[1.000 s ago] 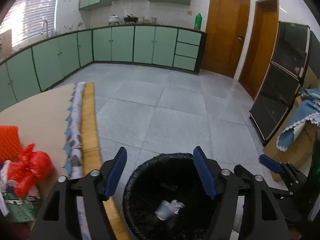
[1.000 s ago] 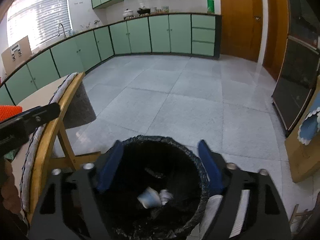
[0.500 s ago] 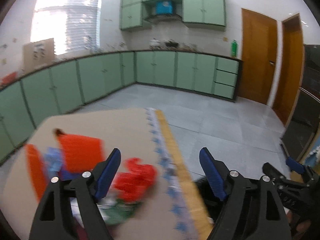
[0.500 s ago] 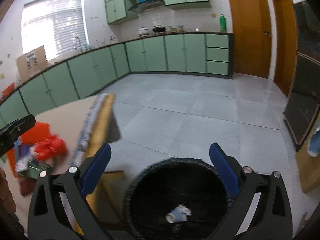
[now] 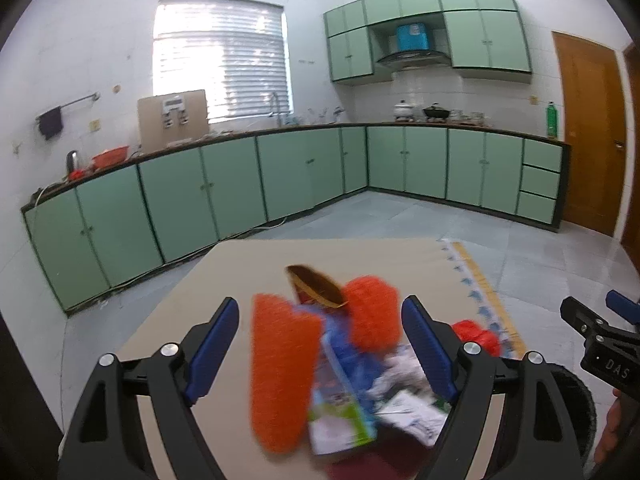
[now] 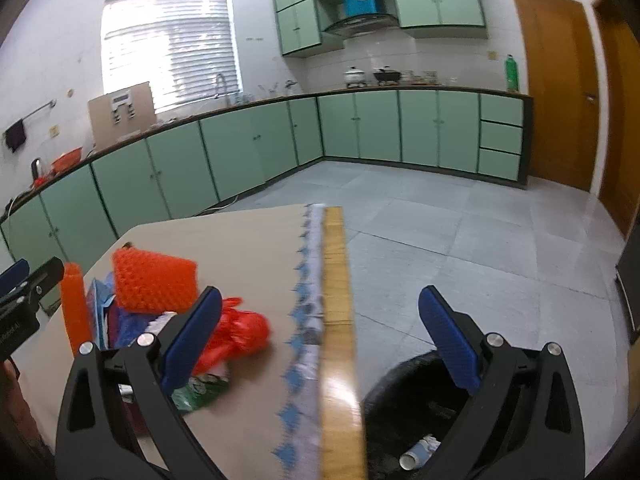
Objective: Collect trash
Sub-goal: 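Move both tools back over the table of trash, then grasp the orange foam net with the left gripper while the right grasps the red bag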
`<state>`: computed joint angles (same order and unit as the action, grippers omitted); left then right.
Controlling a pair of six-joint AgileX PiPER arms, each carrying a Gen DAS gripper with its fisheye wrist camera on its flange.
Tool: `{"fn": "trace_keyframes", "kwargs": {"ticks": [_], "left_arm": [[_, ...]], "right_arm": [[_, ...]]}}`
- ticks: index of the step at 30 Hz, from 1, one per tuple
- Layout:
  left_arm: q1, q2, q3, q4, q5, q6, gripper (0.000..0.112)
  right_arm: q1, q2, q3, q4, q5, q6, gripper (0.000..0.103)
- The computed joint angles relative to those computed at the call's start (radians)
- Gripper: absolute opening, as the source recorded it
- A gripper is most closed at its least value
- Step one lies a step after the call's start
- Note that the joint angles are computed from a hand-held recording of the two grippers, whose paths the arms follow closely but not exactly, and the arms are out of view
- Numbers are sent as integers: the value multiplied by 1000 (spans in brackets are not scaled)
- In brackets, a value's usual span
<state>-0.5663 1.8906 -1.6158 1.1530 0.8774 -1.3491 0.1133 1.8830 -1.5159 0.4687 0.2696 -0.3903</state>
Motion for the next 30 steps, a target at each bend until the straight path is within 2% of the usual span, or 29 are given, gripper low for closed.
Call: {"fn": "trace_keyframes", "kwargs": {"ticks": [6,12,17,23,27,29,30], "left_arm": [[50,-36,99,-4,-39,-36,82],[95,-28,106,-42,-83,-17,82],[119,-13,108,-72,-112,5,82],[141,13,94,-105,-138,27,82],[146,29,84,-111,-143,29,82],[154,31,85,-117,-156,28,82],[156,32,84,-120,-159,27,82]], "right_arm": [[103,80,-93,-293,22,271,96],[150,142,-167,-395,64,375,96],[180,223,-280,-527,148,487,96],[179,287,-376,-549,228,512,96],[165,315,-416,-473,268,453,95],[151,326,-431,-416,281,405,90],[146,328,-433,-392,289,384,82]]}}
